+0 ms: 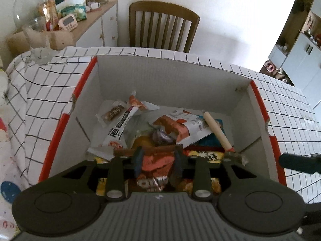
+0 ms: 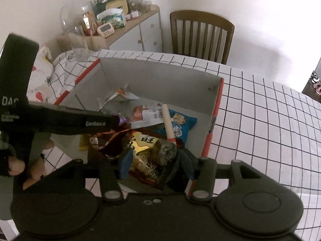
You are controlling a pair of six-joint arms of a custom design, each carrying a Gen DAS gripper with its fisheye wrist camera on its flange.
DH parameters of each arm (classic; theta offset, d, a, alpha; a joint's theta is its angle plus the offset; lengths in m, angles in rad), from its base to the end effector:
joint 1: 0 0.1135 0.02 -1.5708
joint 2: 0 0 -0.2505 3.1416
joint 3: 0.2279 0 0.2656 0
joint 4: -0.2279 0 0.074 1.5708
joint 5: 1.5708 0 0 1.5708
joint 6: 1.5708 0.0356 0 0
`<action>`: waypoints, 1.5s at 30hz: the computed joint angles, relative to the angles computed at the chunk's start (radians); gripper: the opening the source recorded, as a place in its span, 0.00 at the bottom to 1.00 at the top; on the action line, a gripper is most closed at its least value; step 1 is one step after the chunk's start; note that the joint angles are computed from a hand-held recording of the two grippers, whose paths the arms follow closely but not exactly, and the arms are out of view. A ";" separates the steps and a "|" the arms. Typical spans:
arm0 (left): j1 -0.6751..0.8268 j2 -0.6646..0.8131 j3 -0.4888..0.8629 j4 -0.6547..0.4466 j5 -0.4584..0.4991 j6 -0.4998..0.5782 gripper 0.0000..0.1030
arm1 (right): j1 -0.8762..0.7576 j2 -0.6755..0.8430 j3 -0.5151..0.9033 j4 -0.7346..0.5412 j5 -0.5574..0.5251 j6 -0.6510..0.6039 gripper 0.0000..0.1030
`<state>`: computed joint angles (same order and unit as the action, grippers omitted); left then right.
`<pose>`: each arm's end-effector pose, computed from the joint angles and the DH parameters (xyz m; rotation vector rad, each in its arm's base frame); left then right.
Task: Organize snacks
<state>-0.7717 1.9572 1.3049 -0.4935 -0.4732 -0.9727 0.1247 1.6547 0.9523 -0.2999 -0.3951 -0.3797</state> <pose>0.2980 -0.2673 0.1399 -0.3822 2.4875 -0.0255 0.3305 0.0552 0.1517 -0.7662 2.3868 0.4039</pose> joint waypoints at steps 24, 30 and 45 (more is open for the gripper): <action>-0.306 -0.098 0.122 -0.324 -0.273 -0.263 0.76 | -0.333 -0.267 -0.085 -0.189 -0.418 -0.207 0.98; -0.376 -0.079 0.190 -0.411 -0.321 -0.317 0.81 | -0.415 -0.316 -0.090 -0.246 -0.499 -0.282 1.00; -0.489 -0.033 0.326 -0.597 -0.420 -0.484 0.98 | -0.626 -0.352 -0.097 -0.381 -0.661 -0.483 1.00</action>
